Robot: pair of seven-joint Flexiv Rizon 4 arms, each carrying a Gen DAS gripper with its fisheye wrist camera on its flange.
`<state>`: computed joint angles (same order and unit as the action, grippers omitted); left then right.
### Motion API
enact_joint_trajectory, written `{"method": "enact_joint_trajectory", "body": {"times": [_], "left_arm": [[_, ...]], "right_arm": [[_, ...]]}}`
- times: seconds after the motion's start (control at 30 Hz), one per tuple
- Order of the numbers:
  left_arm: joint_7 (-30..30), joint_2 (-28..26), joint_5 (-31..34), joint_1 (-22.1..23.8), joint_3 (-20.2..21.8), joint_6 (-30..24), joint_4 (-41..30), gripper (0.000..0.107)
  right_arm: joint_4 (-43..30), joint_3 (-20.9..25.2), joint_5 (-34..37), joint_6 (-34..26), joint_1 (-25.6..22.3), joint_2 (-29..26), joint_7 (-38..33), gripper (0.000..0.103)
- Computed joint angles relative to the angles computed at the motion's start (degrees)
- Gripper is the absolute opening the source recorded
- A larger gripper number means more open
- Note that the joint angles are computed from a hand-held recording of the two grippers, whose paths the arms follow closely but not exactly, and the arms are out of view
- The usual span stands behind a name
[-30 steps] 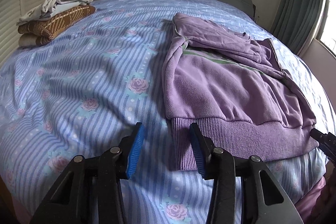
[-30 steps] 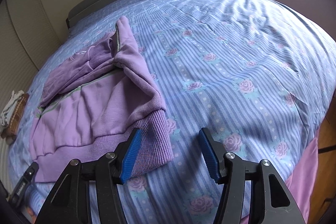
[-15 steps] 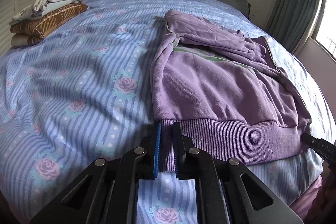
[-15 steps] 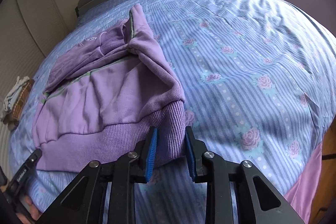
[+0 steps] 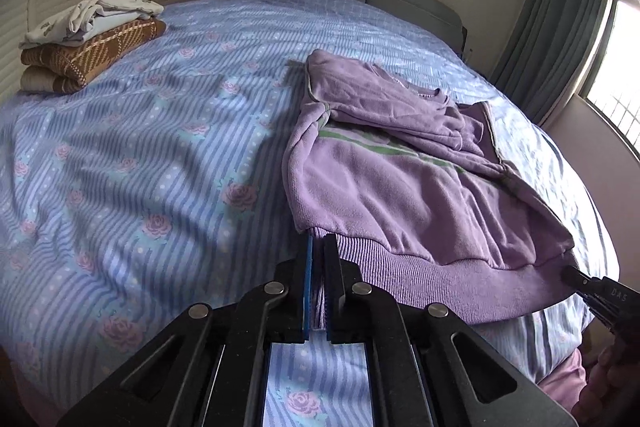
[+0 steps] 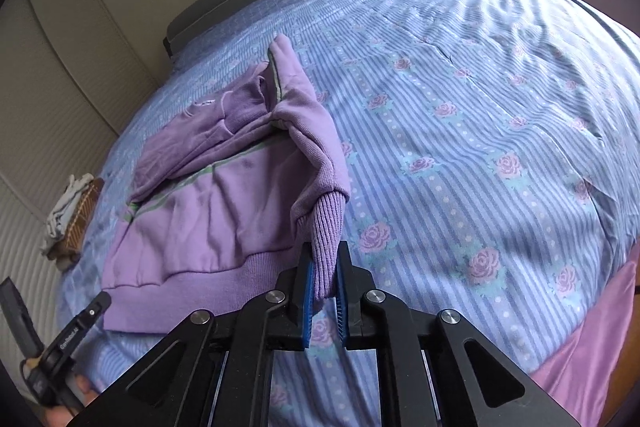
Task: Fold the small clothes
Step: 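Grasp the ribbed hem with the left gripper while the right gripper holds a cuff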
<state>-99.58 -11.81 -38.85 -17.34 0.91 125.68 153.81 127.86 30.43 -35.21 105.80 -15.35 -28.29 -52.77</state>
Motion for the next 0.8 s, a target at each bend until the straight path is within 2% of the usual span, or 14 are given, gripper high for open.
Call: {"method": "enact_joint_trajectory", "body": {"times": [0.17, 0.23, 0.4, 0.53, 0.67, 0.8], "left_arm": [[-1.07, 2.57, 2.12, 1.87, 0.34, -0.57, -0.32, 0.007], [-1.62, 3.7, 3.82, 3.31, 0.58, -1.01, -0.84, 0.007], [-0.41, 5.34, 5.45, 5.83, 0.91, -1.8, -3.13, 0.007], [-0.54, 4.83, 8.73, 8.93, 1.4, -3.26, -5.89, 0.007], [-0.54, 3.59, 11.59, 11.5, 1.96, -5.03, -9.18, 0.007], [-4.81, 2.19, 19.32, 17.44, 1.35, -8.57, -13.67, 0.007]], "right_arm": [[-2.04, 7.86, -5.2, 0.84, -8.8, -2.96, 2.99, 0.01], [-3.25, 9.59, -7.08, 1.28, -10.58, -3.85, 4.53, 0.01], [-6.65, 9.05, -10.38, 3.21, -9.57, -3.93, 8.02, 0.01], [-10.07, 6.63, -12.3, 4.64, -6.74, -4.27, 10.52, 0.01], [-15.26, 5.82, -15.67, 3.44, -4.92, -7.18, 13.81, 0.01], [-20.47, 7.07, -16.17, 0.22, -3.74, -10.68, 13.6, 0.01]]}}
